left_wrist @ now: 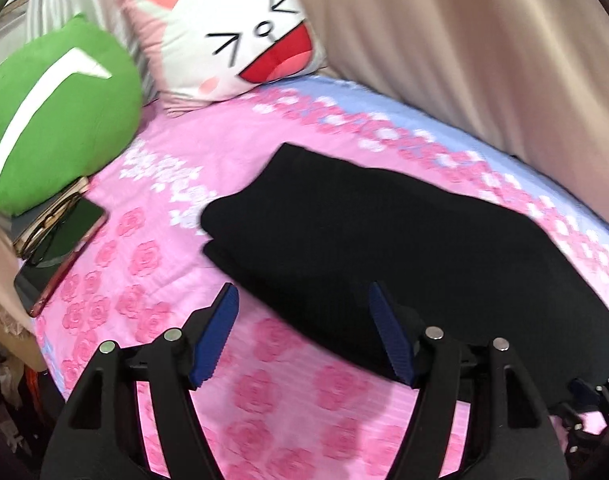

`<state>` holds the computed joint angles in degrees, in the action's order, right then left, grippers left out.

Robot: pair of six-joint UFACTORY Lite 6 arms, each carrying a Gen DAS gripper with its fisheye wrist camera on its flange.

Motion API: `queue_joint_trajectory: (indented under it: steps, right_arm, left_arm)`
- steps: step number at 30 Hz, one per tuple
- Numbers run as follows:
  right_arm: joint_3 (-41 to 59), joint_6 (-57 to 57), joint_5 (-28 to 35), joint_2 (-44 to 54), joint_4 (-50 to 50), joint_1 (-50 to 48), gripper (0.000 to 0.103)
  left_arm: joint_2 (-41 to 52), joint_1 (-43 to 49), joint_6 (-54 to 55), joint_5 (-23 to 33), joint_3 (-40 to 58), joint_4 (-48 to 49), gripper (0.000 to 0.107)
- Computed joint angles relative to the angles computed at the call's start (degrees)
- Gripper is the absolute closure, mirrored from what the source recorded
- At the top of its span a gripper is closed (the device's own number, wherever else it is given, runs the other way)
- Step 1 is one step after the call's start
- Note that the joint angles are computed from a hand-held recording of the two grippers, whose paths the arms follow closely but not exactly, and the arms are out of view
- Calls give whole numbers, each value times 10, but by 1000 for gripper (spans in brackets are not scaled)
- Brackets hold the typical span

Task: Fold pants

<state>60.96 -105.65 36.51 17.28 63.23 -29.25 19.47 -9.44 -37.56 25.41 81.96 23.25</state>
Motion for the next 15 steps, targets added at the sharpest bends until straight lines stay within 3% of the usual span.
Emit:
queue_joint_trajectory:
  steps: [2, 5, 6, 11, 15]
  right_arm:
    - [1, -12, 26, -1, 7, -8, 64]
    - [18, 0, -10, 23, 0, 10, 94]
    - [36, 17, 8, 34, -9, 4, 97]
    - [33, 53, 114, -33, -54, -62, 100]
    - [27, 59, 59, 18, -57, -39, 95]
  left_arm:
    - [-7, -3, 19, -2, -1, -21, 36]
    - [-5, -7, -7, 4, -2, 0, 36]
    - [-1, -5, -7, 9, 2, -2, 36]
    - [-21, -9, -85, 18, -25, 93, 36]
    - [51, 0, -54, 30, 31, 53, 35]
